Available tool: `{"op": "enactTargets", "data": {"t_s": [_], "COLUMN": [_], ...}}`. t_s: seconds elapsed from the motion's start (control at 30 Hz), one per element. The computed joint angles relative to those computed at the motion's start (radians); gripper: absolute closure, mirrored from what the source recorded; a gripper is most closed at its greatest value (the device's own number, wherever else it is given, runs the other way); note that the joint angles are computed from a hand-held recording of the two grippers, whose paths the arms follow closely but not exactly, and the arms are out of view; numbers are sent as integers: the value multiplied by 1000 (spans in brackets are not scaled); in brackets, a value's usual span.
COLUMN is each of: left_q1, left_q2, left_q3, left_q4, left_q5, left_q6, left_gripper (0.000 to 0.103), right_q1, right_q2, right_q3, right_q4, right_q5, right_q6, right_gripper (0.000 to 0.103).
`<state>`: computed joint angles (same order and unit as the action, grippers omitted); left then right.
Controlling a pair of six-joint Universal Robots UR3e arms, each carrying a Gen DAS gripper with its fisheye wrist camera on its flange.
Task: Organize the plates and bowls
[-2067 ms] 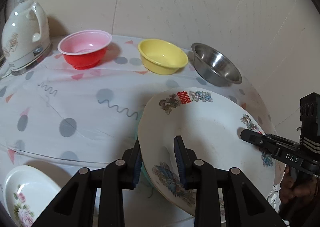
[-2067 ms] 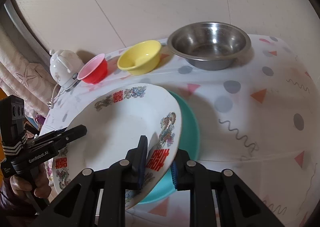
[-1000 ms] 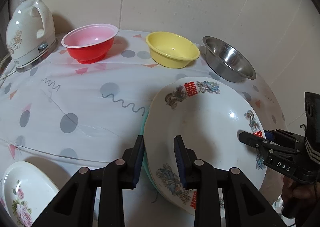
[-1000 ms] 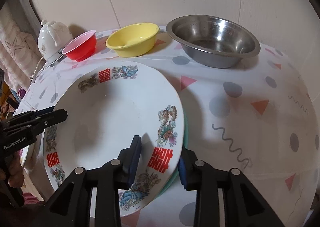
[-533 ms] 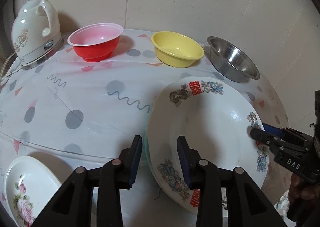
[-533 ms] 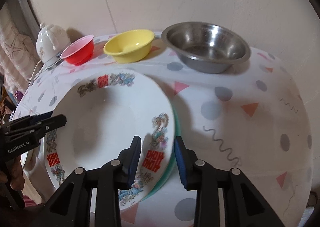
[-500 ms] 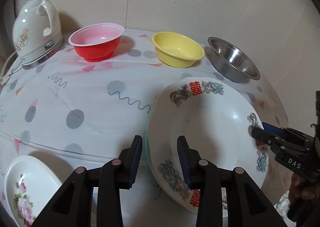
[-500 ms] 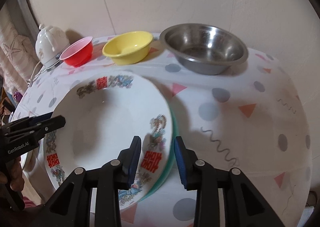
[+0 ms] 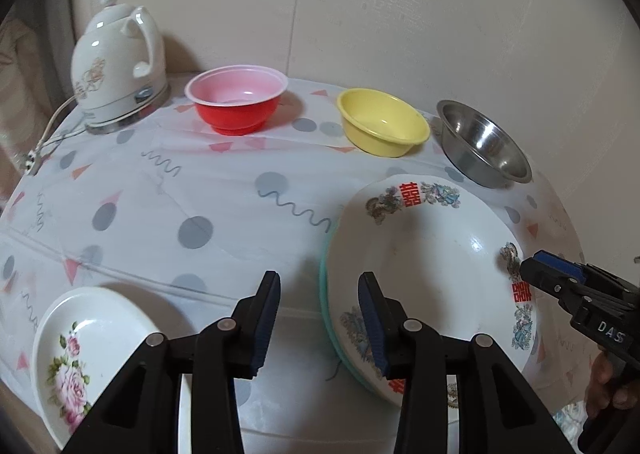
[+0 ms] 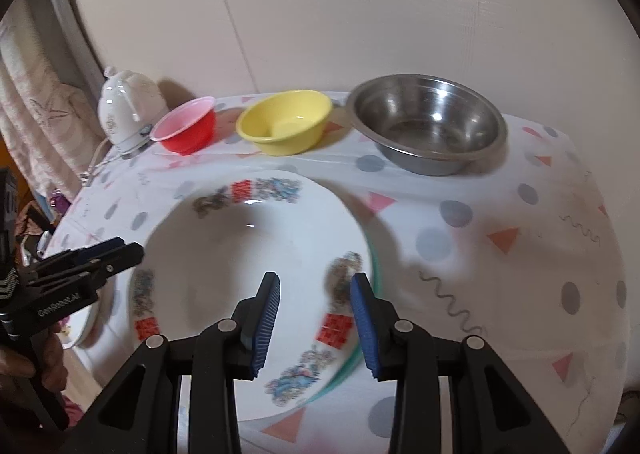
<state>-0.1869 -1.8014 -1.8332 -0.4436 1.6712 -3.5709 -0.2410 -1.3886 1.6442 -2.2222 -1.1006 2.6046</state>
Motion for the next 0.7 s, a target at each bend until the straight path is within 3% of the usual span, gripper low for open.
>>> {"op": "enactTargets", "data": {"t_s": [0.4,0.53,0.7], "left_q1": [65,159,325], "left_q2": [246,380,602], "left_q3": [-246,-343,-475], "left_q4": [10,-7,-79], "left_q5": [37,2,-91], "left_q6": [-106,-80,35], "left_gripper": [54,54,54], "right_q1": [94,141,239], "right_q2": [20,-8,12], "right_q3": [-92,-94,-140], "right_q4": [173,205,285], "right_q5": [92,123,170], "right_q6": [-98,-131,-124], "right_gripper": [66,66,66]}}
